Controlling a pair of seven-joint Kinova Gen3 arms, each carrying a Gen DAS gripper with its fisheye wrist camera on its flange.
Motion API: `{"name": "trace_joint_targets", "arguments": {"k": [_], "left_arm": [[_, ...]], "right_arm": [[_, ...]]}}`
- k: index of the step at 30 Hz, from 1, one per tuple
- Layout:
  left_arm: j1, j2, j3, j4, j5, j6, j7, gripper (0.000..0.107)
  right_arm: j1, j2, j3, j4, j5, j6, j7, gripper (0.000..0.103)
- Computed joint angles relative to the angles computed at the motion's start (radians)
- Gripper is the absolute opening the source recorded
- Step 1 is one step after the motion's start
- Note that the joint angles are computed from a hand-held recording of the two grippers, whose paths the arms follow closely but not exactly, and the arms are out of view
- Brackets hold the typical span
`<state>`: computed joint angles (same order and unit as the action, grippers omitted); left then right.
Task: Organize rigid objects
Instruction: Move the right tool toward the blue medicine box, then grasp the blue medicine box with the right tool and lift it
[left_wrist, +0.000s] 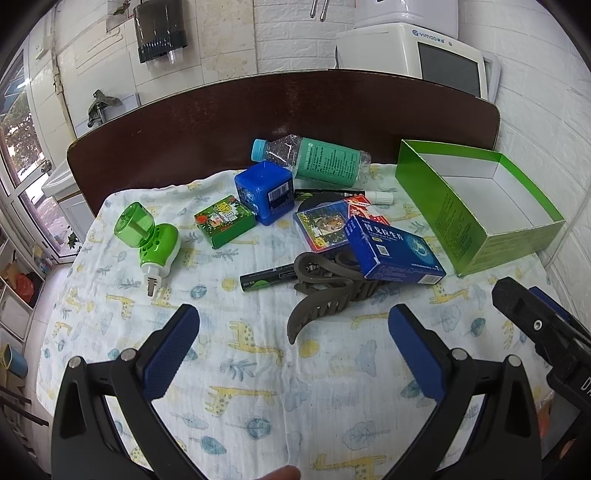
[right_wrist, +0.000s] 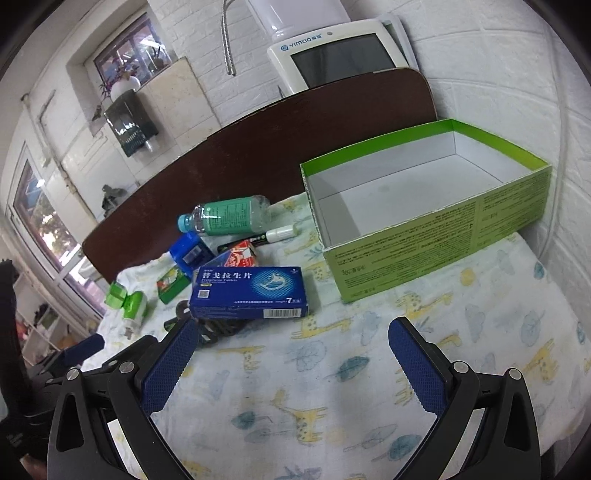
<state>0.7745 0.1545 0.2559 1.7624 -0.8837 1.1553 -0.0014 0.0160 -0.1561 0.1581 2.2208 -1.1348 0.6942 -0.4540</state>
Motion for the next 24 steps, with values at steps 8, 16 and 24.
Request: {"name": "trace_joint_targets", "arguments": {"k": [8, 16, 24], "left_arm": [[-0.027, -0.017, -0.01, 0.007, 0.004, -0.046, -0.019, 0.102], [-0.064, -0.016, -0.012, -0.016, 0.001, -0.122, -0.069, 0.1], [-0.096, 0.049, -0.044, -0.115, 0.089, -0.175, -0.25, 0.065]], "right_arm": [[0.041, 0.06, 0.02, -0.035, -0.036, 0.166, 0.069, 0.087], [0.099, 0.185, -0.055, -0.115, -0.012, 0.229, 0.003, 0.05], [0.131, 0.292, -0.109, -0.173, -0.041, 0.211, -0.103, 0.05]]}}
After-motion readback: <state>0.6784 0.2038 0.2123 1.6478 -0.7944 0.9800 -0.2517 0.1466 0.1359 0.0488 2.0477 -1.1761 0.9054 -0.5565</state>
